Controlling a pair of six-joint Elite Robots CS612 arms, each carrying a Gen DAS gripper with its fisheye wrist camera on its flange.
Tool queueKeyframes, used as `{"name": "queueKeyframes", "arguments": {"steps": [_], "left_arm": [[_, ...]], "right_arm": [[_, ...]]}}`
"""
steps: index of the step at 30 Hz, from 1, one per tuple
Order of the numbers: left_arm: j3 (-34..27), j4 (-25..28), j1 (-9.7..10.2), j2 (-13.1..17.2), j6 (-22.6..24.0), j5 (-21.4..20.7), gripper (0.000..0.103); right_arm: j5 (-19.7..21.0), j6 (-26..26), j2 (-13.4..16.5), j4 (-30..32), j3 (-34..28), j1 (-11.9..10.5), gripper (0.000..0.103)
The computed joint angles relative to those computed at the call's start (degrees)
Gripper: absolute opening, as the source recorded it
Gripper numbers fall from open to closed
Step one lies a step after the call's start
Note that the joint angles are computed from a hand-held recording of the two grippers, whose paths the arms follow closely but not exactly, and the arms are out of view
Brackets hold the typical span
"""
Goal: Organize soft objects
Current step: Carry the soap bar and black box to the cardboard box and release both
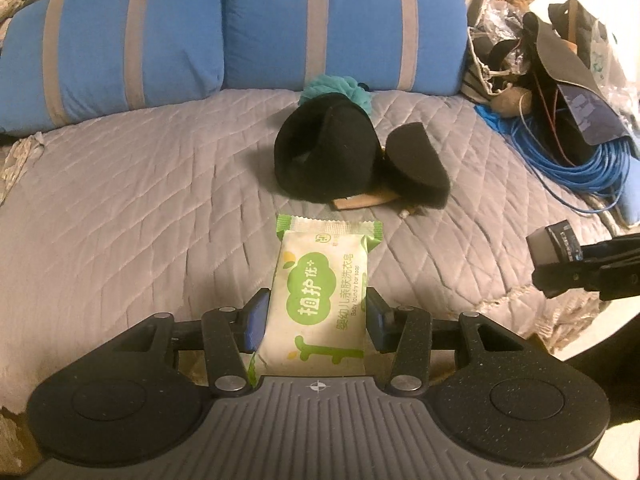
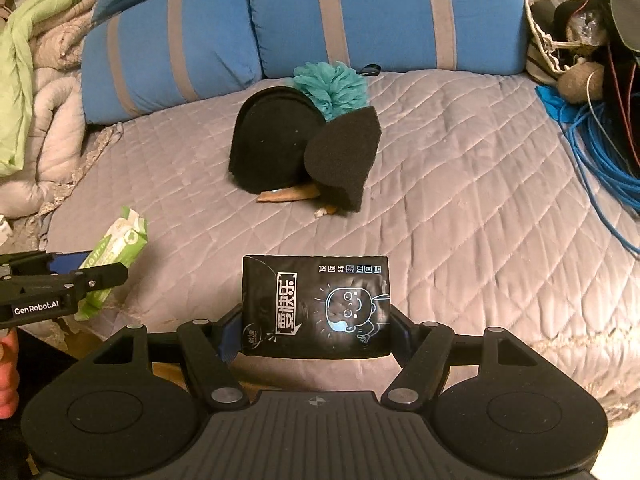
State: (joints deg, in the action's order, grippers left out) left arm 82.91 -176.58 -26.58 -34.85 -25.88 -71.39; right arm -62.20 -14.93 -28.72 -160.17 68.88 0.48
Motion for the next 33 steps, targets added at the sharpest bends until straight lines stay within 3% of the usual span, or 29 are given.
{"name": "queueKeyframes", "arguments": {"steps": [12, 22, 33], "left_arm": [[5.29, -1.93, -2.2, -2.58, -3.86, -0.5, 0.048], [9.14, -1.87, -3.67, -4.66, -6.61, -2.1, 0.048], [10.68, 4.73, -3.68, -6.33, -9.51, -6.45, 0.048]], "right_arm": [[1.29, -2.57, -3.8, -0.39, 7.51, 0.11, 0.073], [-0.42, -4.77, -6.4, 1.38, 11.94, 0.41, 0.073], [-4.2, -9.51, -7.4, 11.8, 11.83, 1.34, 0.073]]}}
